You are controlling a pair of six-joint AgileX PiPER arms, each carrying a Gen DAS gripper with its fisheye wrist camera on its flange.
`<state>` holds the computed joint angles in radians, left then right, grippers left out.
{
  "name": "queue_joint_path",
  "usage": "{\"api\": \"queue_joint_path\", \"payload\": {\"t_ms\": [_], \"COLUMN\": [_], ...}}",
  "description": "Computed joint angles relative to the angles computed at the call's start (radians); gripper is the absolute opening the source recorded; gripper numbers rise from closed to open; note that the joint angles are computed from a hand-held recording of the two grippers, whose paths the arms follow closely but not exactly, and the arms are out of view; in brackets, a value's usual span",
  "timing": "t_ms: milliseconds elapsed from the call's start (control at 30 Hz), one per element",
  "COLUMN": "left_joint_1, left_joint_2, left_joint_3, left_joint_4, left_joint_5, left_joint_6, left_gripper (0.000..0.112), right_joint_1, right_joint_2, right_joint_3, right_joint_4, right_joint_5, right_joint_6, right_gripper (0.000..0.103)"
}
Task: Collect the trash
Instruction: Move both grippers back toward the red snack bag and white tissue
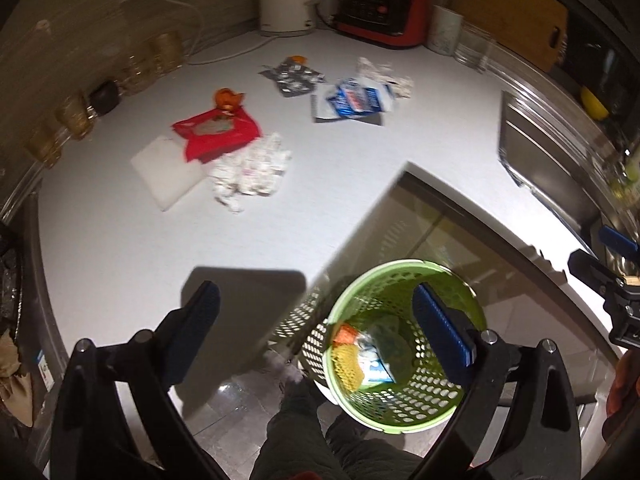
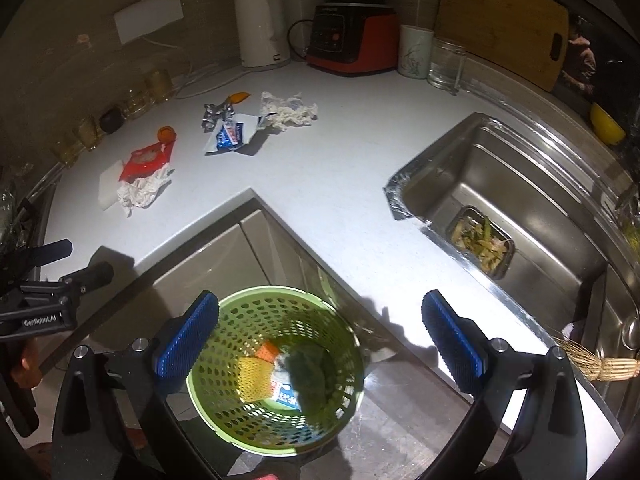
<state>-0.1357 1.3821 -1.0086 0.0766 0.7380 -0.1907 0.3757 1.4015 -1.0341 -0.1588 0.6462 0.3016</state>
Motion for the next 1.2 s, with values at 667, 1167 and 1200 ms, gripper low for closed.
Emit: {"api": "queue_joint_path", "payload": {"t_ms": [667, 1167, 1200], "left_joint_1": [0.464, 0.438, 0.432], "left_joint_2": [0.511, 0.807, 0.814], "left_joint_3": [-0.595, -0.958, -0.965], "left_joint_4": [-0.184, -0.156, -0.151], "left_joint_5": [0.164, 0.345, 0.345], "left_joint_6": [-0.02, -0.189, -0.187], "left_gripper": [0.092, 0.092, 0.092], "right_joint_1": [0.216, 0.3, 0.303], "right_joint_2": [0.524, 0.846, 0.858], "right_joint_3": [-0.529, -0.92, -0.932], "right_joint_4": [0.119, 0.039, 0.032], "right_joint_5": [-0.059, 0.025, 0.024], "right_joint_6": [-0.045, 0.023, 0.025], "right_gripper": [0.101, 0.101, 0.101]}}
